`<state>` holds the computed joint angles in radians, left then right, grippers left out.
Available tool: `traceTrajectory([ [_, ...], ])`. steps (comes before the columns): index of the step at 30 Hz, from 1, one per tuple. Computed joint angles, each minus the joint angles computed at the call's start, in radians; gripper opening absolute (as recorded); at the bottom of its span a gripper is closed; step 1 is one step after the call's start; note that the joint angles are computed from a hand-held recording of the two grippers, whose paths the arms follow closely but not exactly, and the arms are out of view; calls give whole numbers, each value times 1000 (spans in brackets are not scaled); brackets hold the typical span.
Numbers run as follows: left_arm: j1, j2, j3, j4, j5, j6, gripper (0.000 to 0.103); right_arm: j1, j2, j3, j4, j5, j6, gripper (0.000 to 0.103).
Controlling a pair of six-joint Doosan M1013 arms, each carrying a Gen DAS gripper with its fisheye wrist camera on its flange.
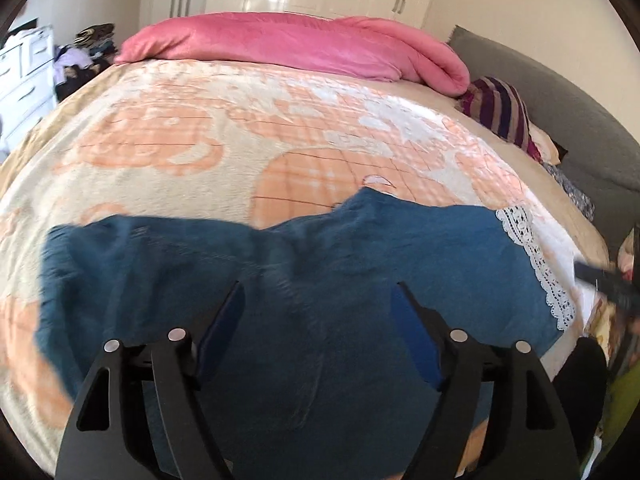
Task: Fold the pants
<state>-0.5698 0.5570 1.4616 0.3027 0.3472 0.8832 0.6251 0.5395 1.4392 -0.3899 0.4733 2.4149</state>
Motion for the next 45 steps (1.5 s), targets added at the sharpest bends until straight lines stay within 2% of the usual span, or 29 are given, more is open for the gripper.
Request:
traceTrajectory([
  [2,-1,-12,15,72,13,-73,77,2,-9,25,93,-13,-40,57],
  [3,-3,-14,16,117,37,-115,80,3,-13,37,129,-28,-48,57],
  [6,-7,-6,4,163,126,-165,81,3,-9,35,199,-40,-79,57],
  [9,-9,7,-7,194,196,-172,81,3,19,-4,251,17,-131,57],
  [13,-4,11,-2,174,199,-154,81,-1,46,-47,334,85,-224,57],
  [15,0,7,1,154,191,-140,81,6,56,-68,339,121,-270,33],
  [16,1,7,2,144,187,-134,81,13,61,-80,307,145,-263,29],
  [17,4,4,6,129,177,-126,81,17,60,-84,295,152,-274,19],
  [20,7,-2,14,103,163,-108,81,30,53,-90,197,189,-229,14],
  [24,8,-1,16,93,154,-101,81,23,54,-90,197,235,-229,14],
  [28,8,2,13,96,158,-100,81,20,57,-84,202,233,-201,15],
  [31,9,0,17,90,149,-92,81,17,41,-66,205,217,-163,24],
  [32,10,-4,21,87,144,-94,81,23,31,-59,145,227,-107,34],
  [34,10,-34,50,95,104,-130,81,49,9,-44,-44,242,27,47],
  [35,8,-51,66,132,77,-169,82,63,-12,-23,-159,225,111,48],
  [37,-1,-78,83,256,65,-283,87,80,-21,-18,-283,225,202,54],
  [38,-3,-81,79,271,62,-292,87,84,-21,-22,-314,216,222,56],
  [41,-10,-63,40,224,65,-223,88,80,9,-67,-232,122,114,57],
  [44,-23,-15,-31,46,72,15,88,79,82,-168,-89,109,-72,61],
  [45,-30,11,-68,-6,107,92,88,80,101,-195,-57,117,-106,61],
])
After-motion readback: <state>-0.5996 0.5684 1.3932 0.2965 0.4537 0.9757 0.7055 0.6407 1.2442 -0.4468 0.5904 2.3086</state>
